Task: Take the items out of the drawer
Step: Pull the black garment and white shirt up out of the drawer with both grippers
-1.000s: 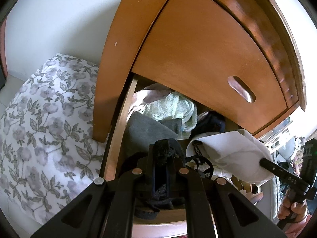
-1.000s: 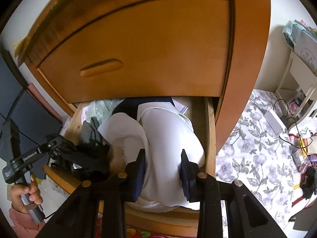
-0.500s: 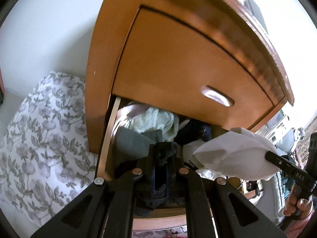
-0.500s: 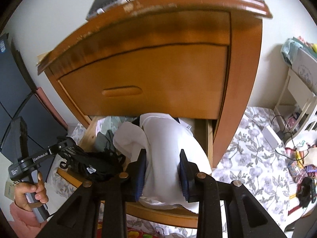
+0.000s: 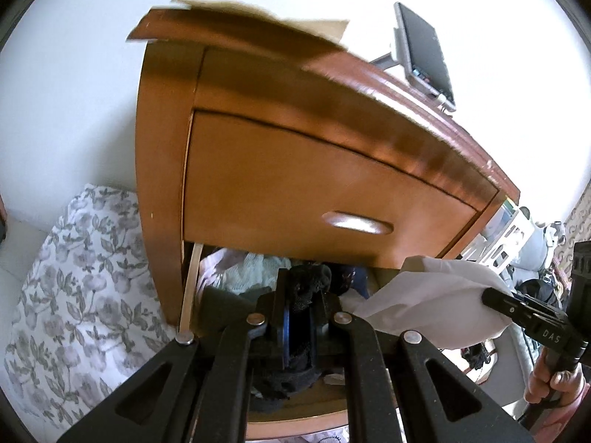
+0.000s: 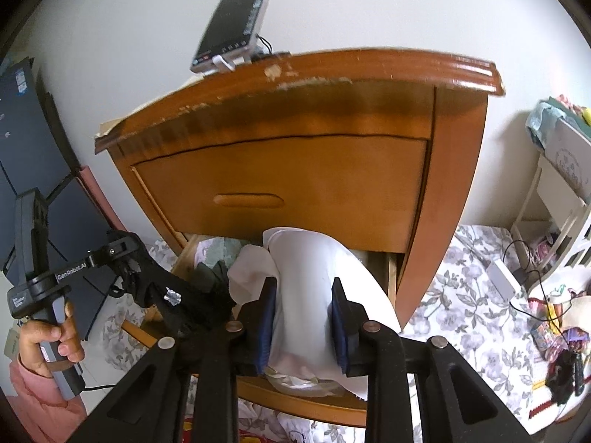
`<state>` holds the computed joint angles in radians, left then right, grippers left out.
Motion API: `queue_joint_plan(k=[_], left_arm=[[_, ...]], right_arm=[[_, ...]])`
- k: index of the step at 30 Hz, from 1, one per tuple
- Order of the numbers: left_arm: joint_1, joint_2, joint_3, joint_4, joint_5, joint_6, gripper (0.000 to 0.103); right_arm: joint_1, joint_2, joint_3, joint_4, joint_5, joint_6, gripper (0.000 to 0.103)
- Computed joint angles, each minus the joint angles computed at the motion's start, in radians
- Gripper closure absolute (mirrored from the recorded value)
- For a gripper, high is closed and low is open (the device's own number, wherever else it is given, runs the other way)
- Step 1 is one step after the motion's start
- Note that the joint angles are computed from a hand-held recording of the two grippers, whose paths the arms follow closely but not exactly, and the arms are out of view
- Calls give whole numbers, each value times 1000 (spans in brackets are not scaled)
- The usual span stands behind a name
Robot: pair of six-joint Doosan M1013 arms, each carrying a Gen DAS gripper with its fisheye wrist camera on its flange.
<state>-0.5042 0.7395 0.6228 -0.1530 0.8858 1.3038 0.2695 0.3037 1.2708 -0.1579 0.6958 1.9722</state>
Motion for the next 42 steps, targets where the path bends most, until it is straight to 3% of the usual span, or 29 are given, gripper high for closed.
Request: queue_joint_plan(k=[10, 42], left_arm=[[-9, -20, -11, 21, -29, 13, 96], [-58, -314, 327, 46, -292, 42, 96]], right_arm=[[10, -25, 1, -43, -26, 27, 77], [147, -225, 121, -367, -63, 248, 81]])
